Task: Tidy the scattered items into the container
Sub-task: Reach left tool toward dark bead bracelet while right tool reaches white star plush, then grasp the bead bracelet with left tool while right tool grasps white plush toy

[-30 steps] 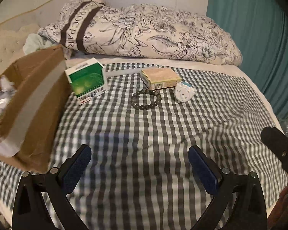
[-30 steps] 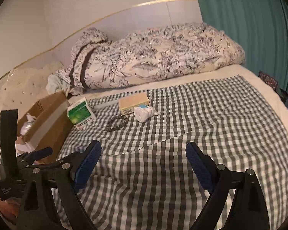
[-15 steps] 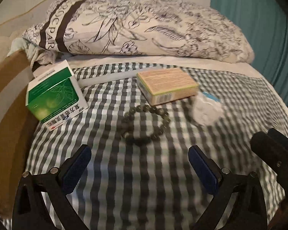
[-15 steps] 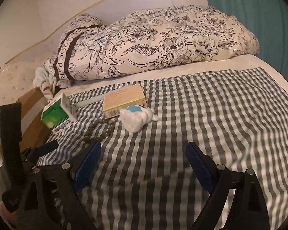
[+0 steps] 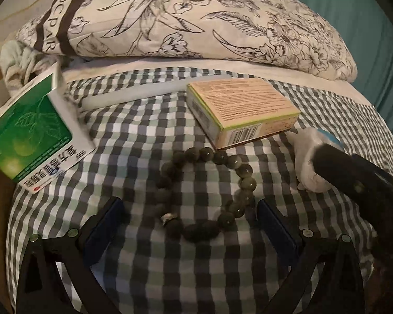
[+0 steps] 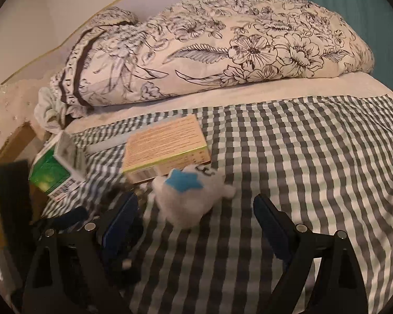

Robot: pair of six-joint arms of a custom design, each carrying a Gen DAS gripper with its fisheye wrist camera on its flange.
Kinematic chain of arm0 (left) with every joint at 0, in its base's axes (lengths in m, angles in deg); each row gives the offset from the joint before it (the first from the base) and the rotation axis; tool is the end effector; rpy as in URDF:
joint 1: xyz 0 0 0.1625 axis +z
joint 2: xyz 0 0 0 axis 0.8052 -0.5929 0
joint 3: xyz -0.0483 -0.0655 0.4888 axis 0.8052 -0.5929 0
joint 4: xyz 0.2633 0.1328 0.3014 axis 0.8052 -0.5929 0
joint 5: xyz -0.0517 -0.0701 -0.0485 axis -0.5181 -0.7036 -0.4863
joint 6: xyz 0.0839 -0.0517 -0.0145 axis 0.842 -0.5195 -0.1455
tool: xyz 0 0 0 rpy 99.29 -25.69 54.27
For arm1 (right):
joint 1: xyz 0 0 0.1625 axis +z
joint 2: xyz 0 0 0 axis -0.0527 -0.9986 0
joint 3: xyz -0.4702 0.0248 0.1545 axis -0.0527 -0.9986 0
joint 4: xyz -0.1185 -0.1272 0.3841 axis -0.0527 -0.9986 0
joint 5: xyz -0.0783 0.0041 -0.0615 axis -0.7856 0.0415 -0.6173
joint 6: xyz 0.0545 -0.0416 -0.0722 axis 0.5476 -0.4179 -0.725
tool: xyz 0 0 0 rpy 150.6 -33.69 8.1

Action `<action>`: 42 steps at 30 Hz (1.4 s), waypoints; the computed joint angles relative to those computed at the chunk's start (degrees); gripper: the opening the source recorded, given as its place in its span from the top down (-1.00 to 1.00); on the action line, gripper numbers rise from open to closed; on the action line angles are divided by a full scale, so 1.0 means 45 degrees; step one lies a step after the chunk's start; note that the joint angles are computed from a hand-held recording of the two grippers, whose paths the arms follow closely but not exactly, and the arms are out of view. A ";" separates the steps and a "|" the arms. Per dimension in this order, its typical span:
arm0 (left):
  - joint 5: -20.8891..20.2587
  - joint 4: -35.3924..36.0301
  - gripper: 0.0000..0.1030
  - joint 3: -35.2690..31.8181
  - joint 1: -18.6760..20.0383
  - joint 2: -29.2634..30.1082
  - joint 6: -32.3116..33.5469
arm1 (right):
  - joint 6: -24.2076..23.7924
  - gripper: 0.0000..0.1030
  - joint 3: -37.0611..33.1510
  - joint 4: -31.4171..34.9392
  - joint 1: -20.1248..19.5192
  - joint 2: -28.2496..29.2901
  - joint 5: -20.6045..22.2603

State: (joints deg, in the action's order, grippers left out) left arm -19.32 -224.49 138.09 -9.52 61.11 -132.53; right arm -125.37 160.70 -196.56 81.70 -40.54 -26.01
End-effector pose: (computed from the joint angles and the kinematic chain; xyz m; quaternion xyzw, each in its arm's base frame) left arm -0.3584 -0.6544 -0.0985 0.0162 0.8607 -0.3451 0.3738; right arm -0.0068 -0.6852 0.2802 0.2681 -0.9056 0.2761 0.1786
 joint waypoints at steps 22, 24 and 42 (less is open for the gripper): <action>0.0353 -0.2087 0.32 0.0133 0.0104 0.0186 0.1040 | 0.0140 -0.44 -0.0464 -0.0159 -0.0213 0.0680 0.0092; 0.0418 -0.2283 0.45 0.0231 0.0089 0.0153 0.0917 | 0.0058 -0.44 -0.0413 -0.0315 -0.0185 0.0702 0.0009; 0.0360 -0.2553 0.78 0.1552 -0.0502 -0.0545 -0.0090 | -0.0407 -0.43 0.0782 -0.1504 -0.0191 0.0002 -0.0223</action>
State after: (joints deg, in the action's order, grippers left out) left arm -17.70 -235.98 145.08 -11.78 58.66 -132.93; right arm -127.21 164.22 -203.33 80.84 -40.53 -27.01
